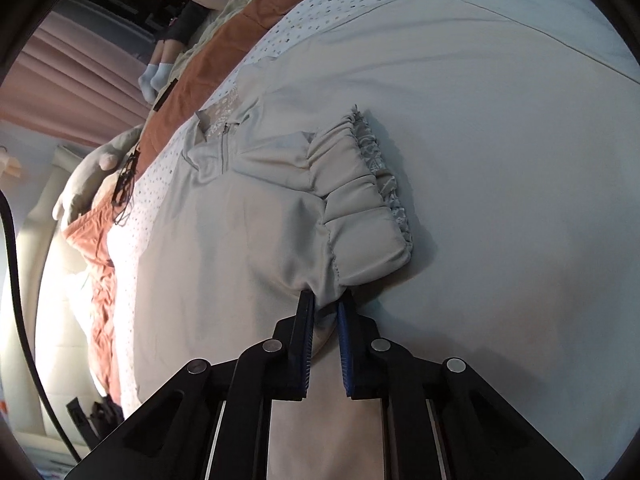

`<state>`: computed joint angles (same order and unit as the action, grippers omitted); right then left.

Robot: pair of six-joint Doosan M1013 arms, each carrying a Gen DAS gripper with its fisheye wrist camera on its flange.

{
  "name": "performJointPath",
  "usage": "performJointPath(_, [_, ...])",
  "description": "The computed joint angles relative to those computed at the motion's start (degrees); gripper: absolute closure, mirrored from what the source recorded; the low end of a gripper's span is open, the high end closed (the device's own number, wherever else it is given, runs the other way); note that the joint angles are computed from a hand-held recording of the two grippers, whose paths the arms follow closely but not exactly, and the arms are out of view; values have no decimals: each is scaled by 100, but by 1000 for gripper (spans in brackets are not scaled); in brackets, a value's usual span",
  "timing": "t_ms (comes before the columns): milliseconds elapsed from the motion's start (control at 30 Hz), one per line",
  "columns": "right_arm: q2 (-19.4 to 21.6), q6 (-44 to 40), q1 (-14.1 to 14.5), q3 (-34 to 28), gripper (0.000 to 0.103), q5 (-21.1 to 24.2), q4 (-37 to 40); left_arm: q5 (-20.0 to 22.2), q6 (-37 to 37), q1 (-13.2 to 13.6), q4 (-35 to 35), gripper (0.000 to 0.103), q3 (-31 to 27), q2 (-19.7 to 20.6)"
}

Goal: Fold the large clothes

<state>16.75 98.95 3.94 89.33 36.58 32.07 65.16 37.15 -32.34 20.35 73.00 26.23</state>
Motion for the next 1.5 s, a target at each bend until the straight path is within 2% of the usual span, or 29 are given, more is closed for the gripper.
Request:
performJointPath(200, [80,-205,-64,-49,91,-139,291,109,-137,-27,141,69,-87,61])
performJointPath(333, [-5,-105,-60,62,91,-311,225,240,-150,-43,189,68,-172,102])
performJointPath(433, [-61,53,-72,61,91,-239,-57,246,-325,-27,65,68,-178,54])
performJointPath(467, [-82,209,-80,47,90,-210,-180,298,-434,-46,96,68,-197,40])
performJointPath(500, [-126,372,-100,76,83,-220,-265,262,-560,-84,181,68,-186,2])
performJointPath(533, [-189,627,-127,114,70,-228,-444,148,-647,-127,257,64,-160,-45])
performJointPath(567, [-248,795,-147,158,63,-281,-586,34,-688,-167,292,52,-153,-78])
performJointPath(600, [-302,869,-169,211,55,-362,-652,-108,-711,-208,311,44,-147,-106])
performJointPath(633, [-395,954,-218,298,54,-473,-723,-254,-726,-253,333,30,-146,-125])
performJointPath(667, [-456,1028,-265,349,54,-521,-772,-375,-724,-305,372,22,-160,-129])
performJointPath(800, [-695,1004,-484,562,53,-743,-615,-358,-430,-511,471,21,-431,25])
performJointPath(933, [-895,1222,-689,744,53,-881,-915,-386,-265,-637,417,21,-634,149])
performJointPath(1167, [-1121,1111,-1211,1068,53,-1135,-701,-698,-447,-740,456,22,-708,189])
performJointPath(1400, [-1231,1280,-1730,1326,53,-1395,-743,-651,-526,-829,694,22,-834,303])
performJointPath(1500, [-1202,909,-1952,1413,53,-1535,-302,-642,-493,-848,721,22,-875,347])
